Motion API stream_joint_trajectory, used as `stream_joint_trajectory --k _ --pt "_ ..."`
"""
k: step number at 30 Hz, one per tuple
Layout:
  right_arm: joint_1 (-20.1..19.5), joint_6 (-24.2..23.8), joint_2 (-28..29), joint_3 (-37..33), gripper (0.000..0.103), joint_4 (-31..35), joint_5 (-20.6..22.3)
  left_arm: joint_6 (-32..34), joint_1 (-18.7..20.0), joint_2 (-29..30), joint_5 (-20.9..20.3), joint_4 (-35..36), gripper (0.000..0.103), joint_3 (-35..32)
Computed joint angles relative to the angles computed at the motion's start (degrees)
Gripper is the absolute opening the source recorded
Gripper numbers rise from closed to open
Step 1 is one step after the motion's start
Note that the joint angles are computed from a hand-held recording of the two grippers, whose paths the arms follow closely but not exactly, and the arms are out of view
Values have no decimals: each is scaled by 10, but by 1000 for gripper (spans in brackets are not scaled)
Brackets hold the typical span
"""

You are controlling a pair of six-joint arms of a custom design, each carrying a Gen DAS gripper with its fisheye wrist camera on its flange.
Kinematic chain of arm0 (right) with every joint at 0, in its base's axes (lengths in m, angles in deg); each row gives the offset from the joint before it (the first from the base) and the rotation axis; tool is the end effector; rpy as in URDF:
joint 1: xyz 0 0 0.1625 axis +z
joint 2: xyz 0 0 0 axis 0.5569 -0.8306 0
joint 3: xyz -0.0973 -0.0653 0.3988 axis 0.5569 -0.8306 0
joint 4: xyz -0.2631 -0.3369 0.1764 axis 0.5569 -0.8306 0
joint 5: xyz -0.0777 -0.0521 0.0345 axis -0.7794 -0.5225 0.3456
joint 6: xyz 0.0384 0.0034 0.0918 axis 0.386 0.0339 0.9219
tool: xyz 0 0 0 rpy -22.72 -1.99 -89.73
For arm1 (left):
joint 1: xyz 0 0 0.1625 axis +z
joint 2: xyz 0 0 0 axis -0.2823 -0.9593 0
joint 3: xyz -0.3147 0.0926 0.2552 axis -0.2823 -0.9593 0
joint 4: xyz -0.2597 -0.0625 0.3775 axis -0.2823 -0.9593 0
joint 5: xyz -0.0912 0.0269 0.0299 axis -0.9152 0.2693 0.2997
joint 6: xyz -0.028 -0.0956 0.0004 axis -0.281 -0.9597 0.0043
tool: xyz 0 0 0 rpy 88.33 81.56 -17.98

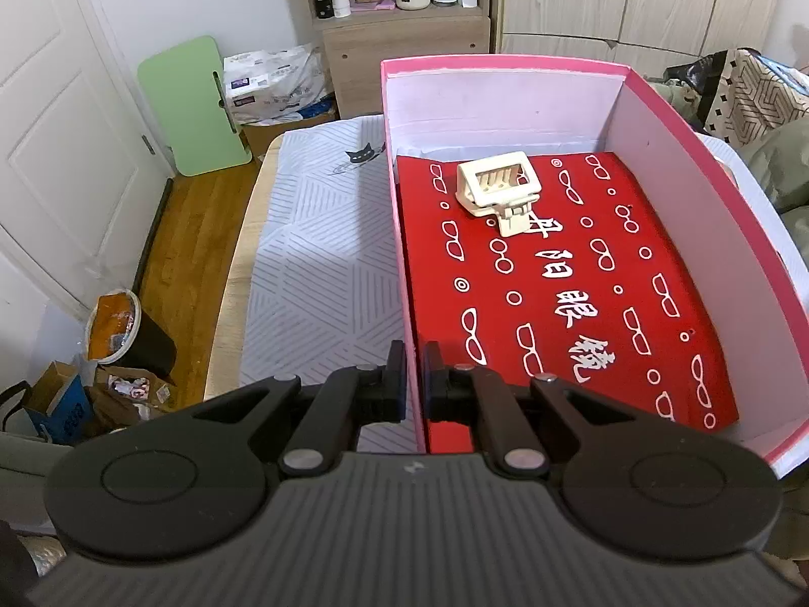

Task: Organize rigid objects
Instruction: 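Move the right tool back to the yellow starfish and grasp it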

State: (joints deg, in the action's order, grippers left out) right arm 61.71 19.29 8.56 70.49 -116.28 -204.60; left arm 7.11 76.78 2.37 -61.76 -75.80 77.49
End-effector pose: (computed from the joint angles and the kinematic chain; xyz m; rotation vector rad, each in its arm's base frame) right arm 0.1284 -0.5378 0.2146 -0.0300 -2.2573 1.1718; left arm -0.2718 -0.8438 0.1804 1.2966 2.2828 -0.2883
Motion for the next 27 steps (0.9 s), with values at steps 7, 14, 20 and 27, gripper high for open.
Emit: stream_joint_trajectory --k 7,14,20,27 --pt "-8 -36 26 -6 55 -41 4 -2 -1 0 3 -1 6 2" --pt "-10 -24 22 8 35 -62 17 -5 -1 1 5 3 6 -2" --pt "-17 7 9 19 26 -75 48 -5 -1 1 4 3 6 -2" --pt "-5 -22 14 6 22 -43 20 -5 -1 0 3 2 6 1"
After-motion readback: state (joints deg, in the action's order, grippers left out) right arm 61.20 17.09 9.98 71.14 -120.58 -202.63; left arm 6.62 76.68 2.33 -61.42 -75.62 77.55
